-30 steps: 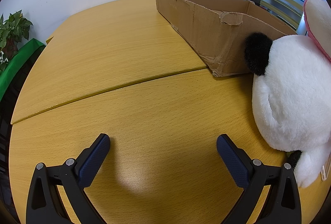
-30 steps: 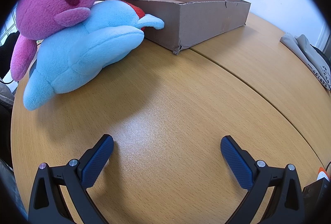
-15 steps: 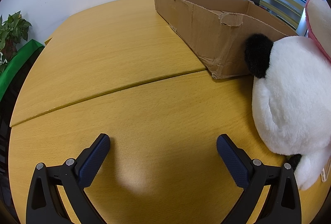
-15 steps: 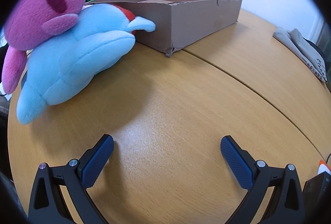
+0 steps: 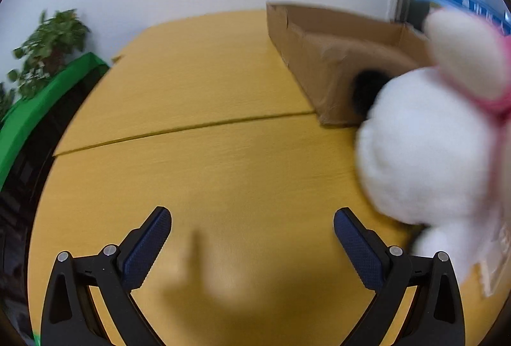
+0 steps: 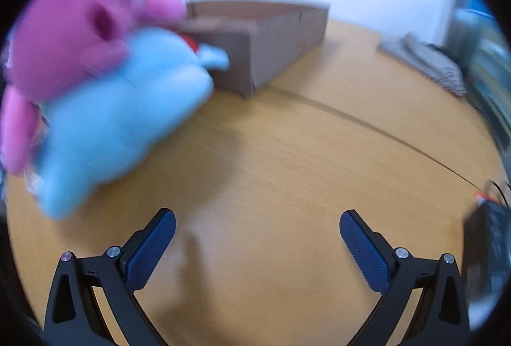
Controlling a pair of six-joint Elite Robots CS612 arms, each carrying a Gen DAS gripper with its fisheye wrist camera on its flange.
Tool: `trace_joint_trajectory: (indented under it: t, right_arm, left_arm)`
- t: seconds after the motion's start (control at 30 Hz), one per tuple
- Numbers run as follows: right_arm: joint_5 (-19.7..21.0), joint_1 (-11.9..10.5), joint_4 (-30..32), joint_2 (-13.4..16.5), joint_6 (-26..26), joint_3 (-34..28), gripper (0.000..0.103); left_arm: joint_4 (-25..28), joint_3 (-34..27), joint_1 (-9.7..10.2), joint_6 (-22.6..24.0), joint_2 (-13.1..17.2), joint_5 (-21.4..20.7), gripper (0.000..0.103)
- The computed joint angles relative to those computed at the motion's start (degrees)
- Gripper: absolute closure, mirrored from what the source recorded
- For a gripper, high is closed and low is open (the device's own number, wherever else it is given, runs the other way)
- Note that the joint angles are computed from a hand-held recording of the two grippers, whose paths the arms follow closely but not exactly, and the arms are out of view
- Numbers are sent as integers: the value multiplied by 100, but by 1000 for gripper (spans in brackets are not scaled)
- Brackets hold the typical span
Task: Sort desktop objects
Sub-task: 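Bring both tools over the pink bear plush lying on the toys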
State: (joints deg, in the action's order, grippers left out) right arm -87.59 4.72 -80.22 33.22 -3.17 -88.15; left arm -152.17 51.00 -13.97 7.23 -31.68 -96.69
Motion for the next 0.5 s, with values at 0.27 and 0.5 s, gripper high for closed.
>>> trace_joint_trajectory:
  t: [0.27,0.5]
  right_arm:
    - [-842,671,-1032,73,977,-560,0]
    - [-1395,1140,-1573,-337,1695,125,0]
  left_arm:
    - [-2139,2130,-502,-1053,-1305,994,0]
    - [-2229,2703,-939,-1005,-1706,552,0]
